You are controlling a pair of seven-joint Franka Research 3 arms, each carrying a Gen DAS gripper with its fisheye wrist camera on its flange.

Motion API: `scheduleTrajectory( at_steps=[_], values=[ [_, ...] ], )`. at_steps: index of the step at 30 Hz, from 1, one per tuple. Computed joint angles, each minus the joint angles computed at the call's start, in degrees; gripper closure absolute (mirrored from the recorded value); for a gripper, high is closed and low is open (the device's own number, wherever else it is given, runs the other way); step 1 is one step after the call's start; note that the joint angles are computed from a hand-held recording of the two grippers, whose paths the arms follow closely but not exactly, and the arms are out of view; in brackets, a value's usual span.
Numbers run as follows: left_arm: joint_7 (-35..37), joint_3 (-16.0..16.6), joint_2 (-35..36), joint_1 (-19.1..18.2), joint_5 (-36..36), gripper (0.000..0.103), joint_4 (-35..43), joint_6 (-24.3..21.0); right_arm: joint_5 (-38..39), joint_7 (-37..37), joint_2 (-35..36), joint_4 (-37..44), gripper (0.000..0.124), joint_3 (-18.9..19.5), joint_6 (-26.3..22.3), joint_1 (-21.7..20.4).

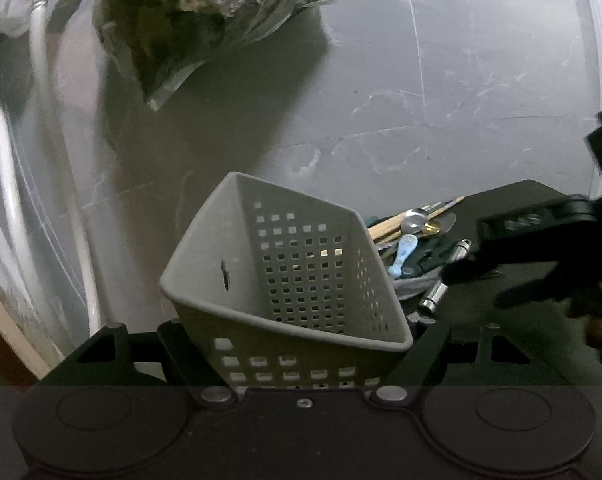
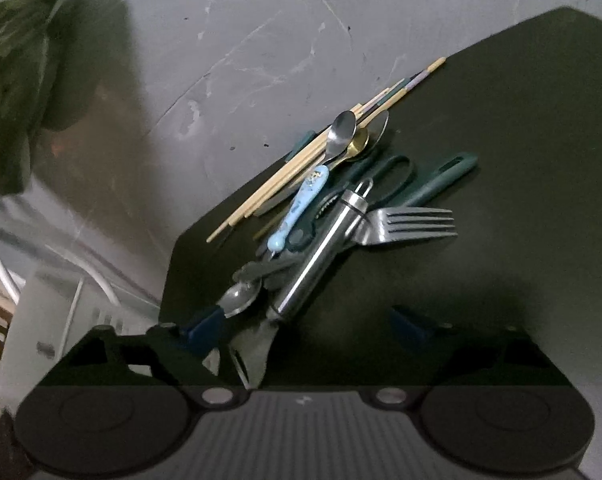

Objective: Organize utensils
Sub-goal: 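Grasp the metal cylinder with the right tool while the left tool holds the basket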

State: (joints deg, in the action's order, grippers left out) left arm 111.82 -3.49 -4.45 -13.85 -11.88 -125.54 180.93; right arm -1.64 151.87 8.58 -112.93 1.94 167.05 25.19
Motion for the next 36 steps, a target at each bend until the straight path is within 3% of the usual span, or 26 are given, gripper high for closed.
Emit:
scheduleTrajectory(
  at_steps=[6,9,12,15,19,21,28,34,36],
  values=[
    [-9.62,-2.41,-1.44,3.73,7.9,0.025,-1.11,-1.18,10.37,-7.63,4.22,3.02,0.045,2.51,2.49,-2.7],
    [-14.37,-3.36,-1.84,5.15,12.5,0.025,-1.34,-1.52,11.86,-7.16,5.63,4.57,0.051,1.04,2.57,-1.74],
    [-16.16,-2.84,-2.1,4.63,14.1,0.025,-1.38,-1.93,16.36,-8.41,6.6,5.4,0.058,1.93,3.31,-2.67],
    [-15.43,-1.51,-2.54,3.07,12.91,0.025,-1.83,-2.12,20.47,-7.53,7.27,5.82,0.069,2.39,3.7,-3.22],
    [-14.98,-0.87,-2.82,2.32,12.21,0.025,-2.02,-2.44,22.97,-4.97,7.49,5.98,0.1,1.59,2.07,-2.95],
    [-14.27,-0.4,-2.91,1.73,11.45,0.025,-2.0,-2.7,27.02,-6.03,7.31,4.81,0.102,3.61,4.13,-4.43],
    [-11.36,0.48,-2.65,0.52,8.97,0.025,-1.64,-2.91,32.82,-8.27,3.68,-0.44,0.105,5.44,8.7,-4.95],
    [-2.26,3.06,-2.1,-3.27,0.04,0.025,-1.15,-2.8,34.21,-10.22,-1.43,-5.29,0.104,5.52,14.68,-4.34],
    [0.93,3.38,-1.89,-3.99,-3.11,0.025,-0.8,-2.96,30.37,-8.28,-3.18,-6.83,0.104,2.92,17.76,-2.03]
  ],
)
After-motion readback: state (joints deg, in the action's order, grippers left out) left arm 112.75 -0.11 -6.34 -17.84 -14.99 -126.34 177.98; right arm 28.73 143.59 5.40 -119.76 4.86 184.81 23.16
